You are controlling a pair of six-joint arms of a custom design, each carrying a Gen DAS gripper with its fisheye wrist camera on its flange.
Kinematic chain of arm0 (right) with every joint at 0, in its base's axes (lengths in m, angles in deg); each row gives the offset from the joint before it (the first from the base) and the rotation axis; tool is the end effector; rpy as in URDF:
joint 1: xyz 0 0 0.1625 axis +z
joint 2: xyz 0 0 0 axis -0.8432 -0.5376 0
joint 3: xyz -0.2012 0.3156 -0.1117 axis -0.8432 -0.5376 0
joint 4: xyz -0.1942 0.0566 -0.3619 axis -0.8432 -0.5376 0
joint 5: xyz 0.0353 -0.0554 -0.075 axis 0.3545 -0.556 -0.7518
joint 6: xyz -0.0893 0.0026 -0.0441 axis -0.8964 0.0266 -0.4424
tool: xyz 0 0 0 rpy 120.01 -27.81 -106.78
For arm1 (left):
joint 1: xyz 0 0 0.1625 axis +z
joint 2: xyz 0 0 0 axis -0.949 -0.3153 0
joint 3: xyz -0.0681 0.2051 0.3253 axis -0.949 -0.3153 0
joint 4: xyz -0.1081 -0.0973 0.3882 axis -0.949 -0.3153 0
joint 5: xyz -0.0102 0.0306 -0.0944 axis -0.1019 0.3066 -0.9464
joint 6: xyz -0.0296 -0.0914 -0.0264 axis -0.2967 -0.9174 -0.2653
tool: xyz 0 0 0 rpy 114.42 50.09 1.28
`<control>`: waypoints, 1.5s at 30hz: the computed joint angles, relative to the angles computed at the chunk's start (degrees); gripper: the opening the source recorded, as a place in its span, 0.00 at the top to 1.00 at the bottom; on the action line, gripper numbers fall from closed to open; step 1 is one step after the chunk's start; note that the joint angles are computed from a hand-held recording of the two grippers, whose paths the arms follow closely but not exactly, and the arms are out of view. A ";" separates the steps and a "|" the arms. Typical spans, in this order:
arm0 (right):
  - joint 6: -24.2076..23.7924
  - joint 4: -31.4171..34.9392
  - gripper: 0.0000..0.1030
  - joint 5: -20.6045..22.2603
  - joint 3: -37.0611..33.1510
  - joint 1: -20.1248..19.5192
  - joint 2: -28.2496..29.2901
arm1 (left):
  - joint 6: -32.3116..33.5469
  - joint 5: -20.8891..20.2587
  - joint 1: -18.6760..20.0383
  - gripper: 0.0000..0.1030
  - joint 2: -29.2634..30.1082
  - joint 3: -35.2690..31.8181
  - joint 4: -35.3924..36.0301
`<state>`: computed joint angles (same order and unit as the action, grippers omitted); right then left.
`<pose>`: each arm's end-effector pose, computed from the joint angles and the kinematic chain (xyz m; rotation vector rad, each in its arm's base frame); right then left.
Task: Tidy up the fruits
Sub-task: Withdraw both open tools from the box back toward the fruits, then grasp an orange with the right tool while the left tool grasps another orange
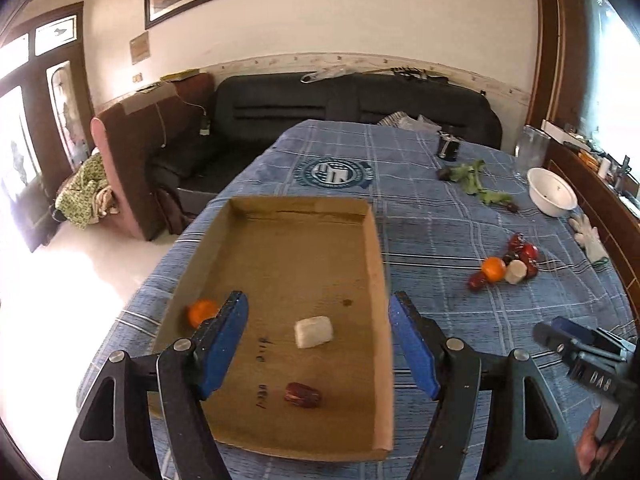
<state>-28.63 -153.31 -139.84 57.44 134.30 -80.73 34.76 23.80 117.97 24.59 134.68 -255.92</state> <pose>-0.0186 -0.6054 0.2433 0.3120 -2.5554 0.9343 -0.2811 -0.6110 0.0221 0.4287 2.1797 -0.9791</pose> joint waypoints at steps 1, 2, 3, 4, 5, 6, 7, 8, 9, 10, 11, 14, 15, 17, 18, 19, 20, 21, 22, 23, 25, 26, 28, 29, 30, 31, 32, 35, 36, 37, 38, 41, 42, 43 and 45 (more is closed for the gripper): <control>0.39 -0.26 0.38 -0.44 -0.07 -0.90 -0.66 | -0.25 -0.76 0.03 0.29 0.47 -0.66 0.68; 0.95 -0.43 0.39 -0.89 -0.28 -1.80 -1.23 | -0.44 -1.30 0.06 0.29 0.82 -1.22 1.28; 1.68 -0.26 0.39 -1.34 -0.74 -2.62 -1.71 | -0.72 -2.29 0.10 0.29 1.39 -2.02 2.24; 2.68 -0.01 0.39 -1.84 -1.29 -3.67 -2.25 | -0.79 -3.66 0.17 0.29 2.13 -3.07 3.46; 3.47 0.20 0.39 -2.15 -1.72 -4.39 -2.58 | -0.70 -5.07 0.23 0.29 2.99 -4.31 4.78; 4.25 0.43 0.39 -2.29 -2.15 -5.21 -2.96 | -0.45 -6.52 0.37 0.29 3.86 -5.57 5.95; 4.97 0.79 0.39 -2.31 -2.77 -6.04 -3.32 | -0.21 -8.91 0.56 0.29 5.08 -7.39 7.60; 5.41 1.02 0.39 -2.45 -3.28 -6.50 -3.46 | -0.05 -10.54 0.77 0.29 6.01 -8.86 8.85; 5.93 1.35 0.39 -2.71 -4.05 -6.95 -3.48 | 0.20 -11.83 0.95 0.29 7.07 -10.32 9.92; 6.22 1.59 0.39 -2.84 -4.47 -7.10 -3.47 | 0.94 -12.76 1.06 0.29 8.75 -12.51 11.13; 6.62 2.03 0.39 -2.90 -5.08 -7.26 -3.37 | 1.90 -13.25 1.17 0.29 10.33 -14.64 12.13; 7.66 3.74 0.39 -2.04 -6.26 -7.82 -3.60 | 2.85 -14.33 1.68 0.29 13.65 -19.74 16.08; 7.95 4.11 0.39 -1.43 -6.12 -8.20 -4.24 | 2.37 -15.40 1.98 0.29 14.39 -21.19 17.84; 8.07 4.55 0.39 -1.10 -5.61 -8.82 -5.47 | 1.96 -17.03 2.44 0.29 15.01 -22.54 19.22; 7.89 4.26 0.39 -0.94 -4.68 -9.29 -6.62 | 2.04 -17.19 2.51 0.29 15.33 -22.96 19.23; 7.53 3.36 0.39 -1.02 -3.45 -9.85 -7.89 | 2.17 -17.17 2.61 0.29 15.59 -23.23 19.05; 6.92 2.23 0.39 -1.64 -2.08 -10.37 -9.18 | 2.14 -17.27 2.75 0.29 15.73 -23.39 18.98; 6.28 1.29 0.39 -2.51 -1.02 -10.72 -10.03 | 2.01 -17.51 2.94 0.29 15.91 -23.71 19.07; 5.41 0.39 0.39 -3.60 0.30 -11.27 -11.06 | 1.74 -17.83 3.19 0.29 16.28 -24.33 19.44; 4.92 0.29 0.39 -4.15 0.93 -11.67 -11.62 | 1.70 -18.02 3.34 0.29 16.64 -24.88 19.72; 3.93 0.88 0.39 -5.66 2.49 -12.61 -12.79 | 1.85 -18.67 3.64 0.29 17.52 -26.39 20.67; 3.71 1.07 0.39 -6.10 2.82 -12.93 -12.91 | 1.92 -19.16 3.77 0.29 17.92 -27.18 21.45; 3.15 1.11 0.39 -5.80 3.33 -13.65 -12.83 | 2.31 -19.98 3.88 0.29 18.71 -28.61 22.33; 3.21 1.27 0.39 -4.65 3.42 -14.02 -12.84 | 2.95 -20.36 3.88 0.29 19.21 -29.36 22.27; 3.32 1.25 0.39 -4.57 3.30 -13.96 -12.64 | 3.82 -20.46 3.81 0.29 19.76 -30.13 22.06; 3.14 0.90 0.39 -4.93 2.90 -13.55 -11.92 | 5.02 -20.21 3.66 0.29 20.54 -31.16 21.85; 2.84 0.79 0.41 -5.14 2.60 -13.31 -11.46 | 6.13 -20.00 3.55 0.29 21.12 -31.94 21.59; 2.04 0.52 0.44 -6.65 1.64 -12.27 -9.79 | 9.32 -19.85 3.54 0.29 23.52 -35.84 21.95; 1.44 -0.20 0.44 -7.55 1.58 -11.88 -9.28 | 10.32 -20.08 3.70 0.29 24.54 -37.63 22.39; 0.75 -1.22 0.44 -8.23 1.64 -11.57 -8.84 | 11.09 -20.26 3.90 0.29 25.55 -39.44 23.03; 0.33 -1.95 0.44 -8.60 1.86 -11.41 -8.66 | 11.60 -20.17 4.04 0.29 26.59 -41.28 24.01; 0.19 -2.17 0.44 -8.24 2.18 -11.61 -8.93 | 14.30 -19.91 4.42 0.29 30.52 -48.10 27.98; 0.36 -1.89 0.45 -7.90 2.20 -11.76 -9.14 | 15.37 -19.66 4.49 0.29 31.89 -50.29 29.13; 0.49 -1.65 0.45 -7.56 2.25 -11.90 -9.37 | 16.14 -19.22 4.56 0.30 33.30 -52.54 30.55; 0.42 -1.63 0.46 -7.16 2.37 -12.05 -9.62 | 16.47 -19.12 4.83 0.31 35.25 -56.05 33.51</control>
